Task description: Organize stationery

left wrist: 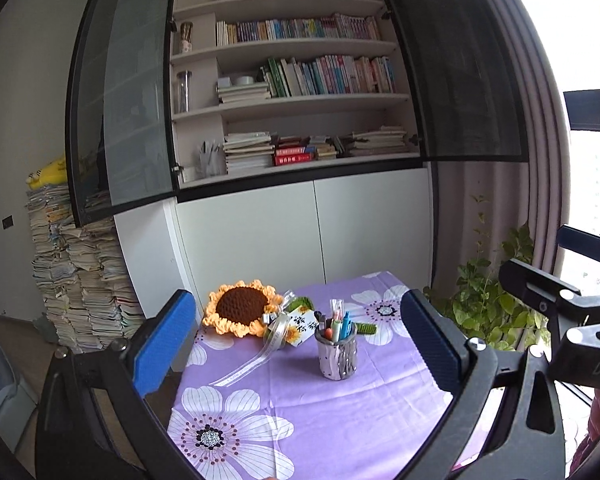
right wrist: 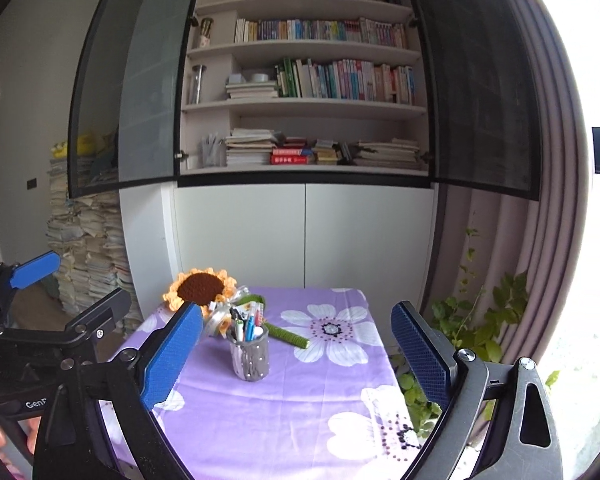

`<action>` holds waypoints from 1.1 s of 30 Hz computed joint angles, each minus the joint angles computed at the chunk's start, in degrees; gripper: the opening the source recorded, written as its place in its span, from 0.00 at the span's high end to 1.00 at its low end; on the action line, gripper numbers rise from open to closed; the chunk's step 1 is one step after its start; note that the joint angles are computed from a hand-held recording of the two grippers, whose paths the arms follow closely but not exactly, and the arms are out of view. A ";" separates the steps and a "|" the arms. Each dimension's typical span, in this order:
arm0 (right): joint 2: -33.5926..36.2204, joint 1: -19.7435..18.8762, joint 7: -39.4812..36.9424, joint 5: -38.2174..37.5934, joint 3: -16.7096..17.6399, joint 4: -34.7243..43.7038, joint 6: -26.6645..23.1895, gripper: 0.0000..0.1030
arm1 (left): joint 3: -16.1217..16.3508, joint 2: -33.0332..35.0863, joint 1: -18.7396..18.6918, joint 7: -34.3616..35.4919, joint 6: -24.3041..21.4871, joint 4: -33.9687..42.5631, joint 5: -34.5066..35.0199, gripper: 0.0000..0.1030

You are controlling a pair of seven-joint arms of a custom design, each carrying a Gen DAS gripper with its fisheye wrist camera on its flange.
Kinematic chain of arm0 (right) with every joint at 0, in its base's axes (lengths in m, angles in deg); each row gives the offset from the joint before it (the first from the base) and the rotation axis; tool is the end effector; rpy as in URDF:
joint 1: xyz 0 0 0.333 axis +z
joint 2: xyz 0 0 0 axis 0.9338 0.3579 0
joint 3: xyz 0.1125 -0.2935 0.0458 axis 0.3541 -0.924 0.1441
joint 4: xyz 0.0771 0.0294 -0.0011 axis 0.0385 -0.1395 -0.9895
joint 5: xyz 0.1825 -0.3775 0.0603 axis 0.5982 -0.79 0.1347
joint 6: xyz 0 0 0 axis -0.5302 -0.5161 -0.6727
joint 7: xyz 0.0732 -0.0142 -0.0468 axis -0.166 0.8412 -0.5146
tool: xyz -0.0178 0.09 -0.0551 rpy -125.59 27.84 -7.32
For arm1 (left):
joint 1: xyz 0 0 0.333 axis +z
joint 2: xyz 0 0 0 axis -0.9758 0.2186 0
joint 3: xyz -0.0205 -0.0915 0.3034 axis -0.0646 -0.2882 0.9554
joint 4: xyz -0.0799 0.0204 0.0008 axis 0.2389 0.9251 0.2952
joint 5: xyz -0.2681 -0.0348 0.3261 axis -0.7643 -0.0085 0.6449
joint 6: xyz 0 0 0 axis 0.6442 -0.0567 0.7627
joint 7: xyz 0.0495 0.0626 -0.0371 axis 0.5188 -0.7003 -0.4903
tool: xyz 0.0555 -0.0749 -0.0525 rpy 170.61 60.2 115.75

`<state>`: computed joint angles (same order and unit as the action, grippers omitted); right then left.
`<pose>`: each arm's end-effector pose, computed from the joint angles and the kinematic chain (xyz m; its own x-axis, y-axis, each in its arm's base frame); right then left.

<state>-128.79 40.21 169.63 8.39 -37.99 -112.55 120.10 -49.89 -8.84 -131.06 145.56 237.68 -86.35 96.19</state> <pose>0.3941 0.3126 0.6288 -0.2842 -0.9588 -0.0022 -0.1963 0.0605 -0.9787 0.4808 -0.1223 0.6275 -0.4676 -0.8747 -0.1276 -0.0957 0.1936 -0.9764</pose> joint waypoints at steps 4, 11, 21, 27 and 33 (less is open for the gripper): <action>-3.02 1.58 0.18 -0.19 -0.61 -1.13 -0.35 0.07 | -4.49 -0.78 5.49 -1.62 1.72 -1.91 0.75 0.01; -4.72 3.15 -2.46 0.83 -0.87 -1.61 -0.29 0.07 | -8.07 -1.44 10.90 -6.63 3.80 -3.75 4.54 0.01; -7.33 2.49 -3.61 4.24 -0.52 -3.03 1.30 0.07 | -8.01 -1.13 12.41 -13.31 4.48 -3.30 11.85 0.01; -7.67 2.18 -4.54 6.08 -0.30 -3.32 0.49 0.07 | -9.27 -0.18 14.37 -17.30 4.59 -2.78 15.66 0.01; -8.31 2.13 -4.59 6.70 -0.24 -3.58 0.30 0.07 | -12.91 0.12 19.08 -20.80 5.54 -2.81 18.02 0.01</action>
